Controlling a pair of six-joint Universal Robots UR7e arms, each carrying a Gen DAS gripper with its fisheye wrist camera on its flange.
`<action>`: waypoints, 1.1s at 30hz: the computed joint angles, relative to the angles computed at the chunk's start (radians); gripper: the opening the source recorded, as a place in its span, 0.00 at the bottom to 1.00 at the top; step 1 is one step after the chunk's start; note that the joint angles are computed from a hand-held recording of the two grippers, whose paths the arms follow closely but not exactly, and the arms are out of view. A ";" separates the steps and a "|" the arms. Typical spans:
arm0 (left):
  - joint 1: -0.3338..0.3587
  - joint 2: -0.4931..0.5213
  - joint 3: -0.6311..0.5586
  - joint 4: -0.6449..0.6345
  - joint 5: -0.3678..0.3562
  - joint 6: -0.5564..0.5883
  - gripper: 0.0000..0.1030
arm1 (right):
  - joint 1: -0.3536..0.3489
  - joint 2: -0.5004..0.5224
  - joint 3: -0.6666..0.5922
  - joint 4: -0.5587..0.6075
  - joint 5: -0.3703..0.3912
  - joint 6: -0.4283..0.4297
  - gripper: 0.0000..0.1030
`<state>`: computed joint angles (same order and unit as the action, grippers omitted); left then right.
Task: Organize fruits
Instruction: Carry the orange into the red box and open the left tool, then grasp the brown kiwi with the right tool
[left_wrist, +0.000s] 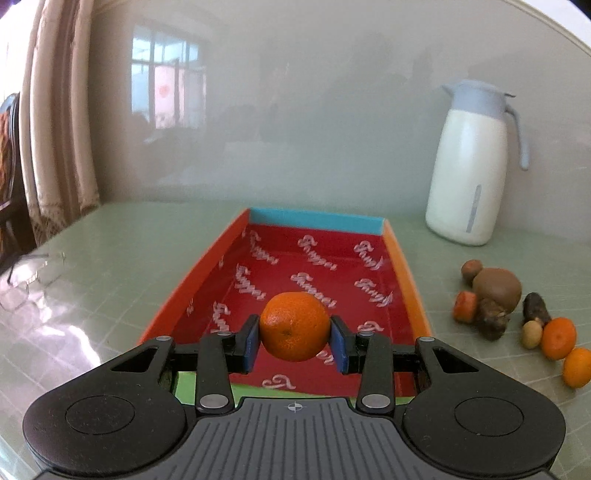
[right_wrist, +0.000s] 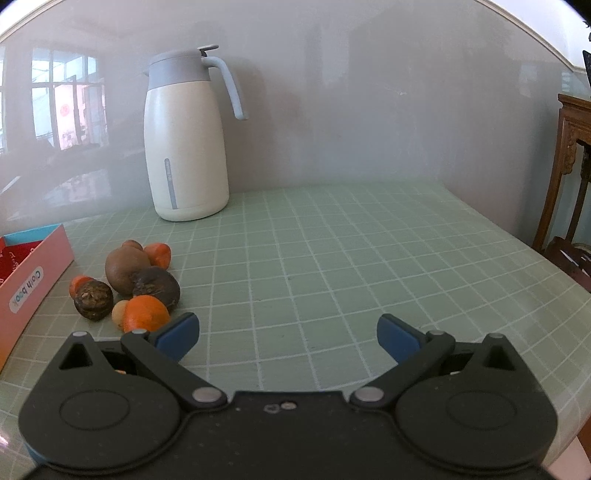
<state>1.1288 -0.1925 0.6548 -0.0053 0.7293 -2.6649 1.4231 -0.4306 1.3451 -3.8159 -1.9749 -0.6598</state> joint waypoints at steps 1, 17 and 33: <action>0.001 0.004 -0.009 0.007 -0.004 -0.010 0.39 | 0.000 0.000 0.000 0.000 0.001 0.000 1.00; -0.024 -0.141 0.310 -0.375 -0.008 0.127 1.00 | -0.009 -0.029 0.056 -0.025 0.134 0.031 0.97; -0.004 -0.192 0.375 -0.439 -0.057 0.147 1.00 | 0.054 0.082 -0.207 0.241 0.148 -0.062 0.78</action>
